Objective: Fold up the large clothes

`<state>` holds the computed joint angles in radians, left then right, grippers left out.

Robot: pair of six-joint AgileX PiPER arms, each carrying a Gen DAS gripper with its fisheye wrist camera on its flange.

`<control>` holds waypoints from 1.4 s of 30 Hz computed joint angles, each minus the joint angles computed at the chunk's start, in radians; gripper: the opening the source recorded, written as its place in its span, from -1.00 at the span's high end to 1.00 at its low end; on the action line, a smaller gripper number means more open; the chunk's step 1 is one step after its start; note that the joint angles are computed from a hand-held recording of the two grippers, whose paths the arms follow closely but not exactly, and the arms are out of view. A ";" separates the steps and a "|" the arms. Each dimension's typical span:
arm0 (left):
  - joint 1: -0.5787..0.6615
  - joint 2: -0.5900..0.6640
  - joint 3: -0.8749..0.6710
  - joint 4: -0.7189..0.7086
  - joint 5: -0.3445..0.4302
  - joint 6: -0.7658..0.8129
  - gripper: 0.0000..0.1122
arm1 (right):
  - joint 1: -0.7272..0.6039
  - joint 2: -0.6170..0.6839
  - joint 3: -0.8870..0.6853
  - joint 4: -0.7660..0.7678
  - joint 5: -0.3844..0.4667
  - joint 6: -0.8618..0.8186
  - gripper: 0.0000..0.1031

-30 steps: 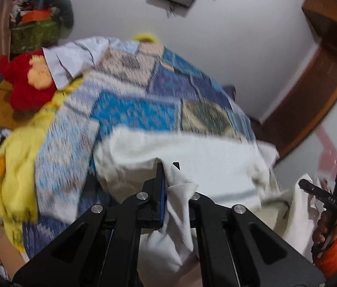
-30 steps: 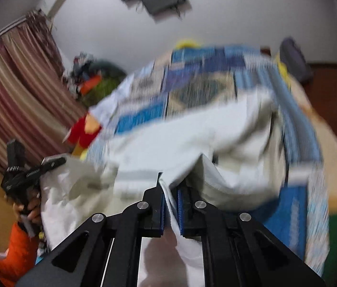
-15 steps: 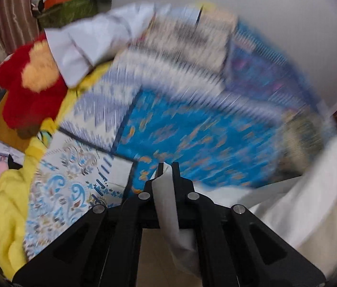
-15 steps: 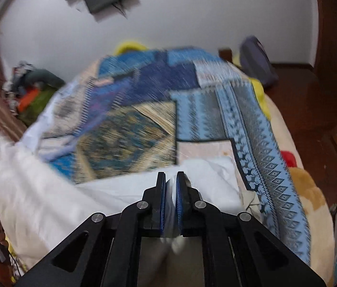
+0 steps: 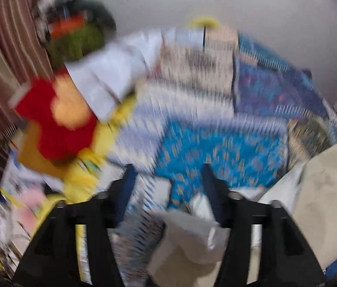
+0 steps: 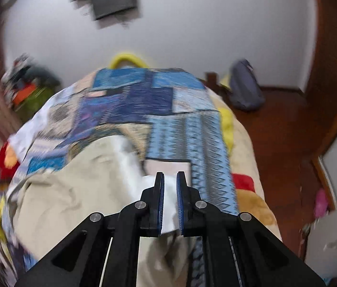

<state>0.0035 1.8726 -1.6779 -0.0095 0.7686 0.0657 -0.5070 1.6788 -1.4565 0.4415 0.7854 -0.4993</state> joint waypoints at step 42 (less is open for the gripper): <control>-0.008 0.095 -0.087 -0.067 0.077 0.160 -0.37 | 0.206 0.044 0.098 -0.150 -0.034 0.038 0.88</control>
<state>-0.0045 1.9676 -1.7651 -0.0766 0.8453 0.2256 -0.3012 1.7230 -1.3584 0.2919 0.7516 -0.4608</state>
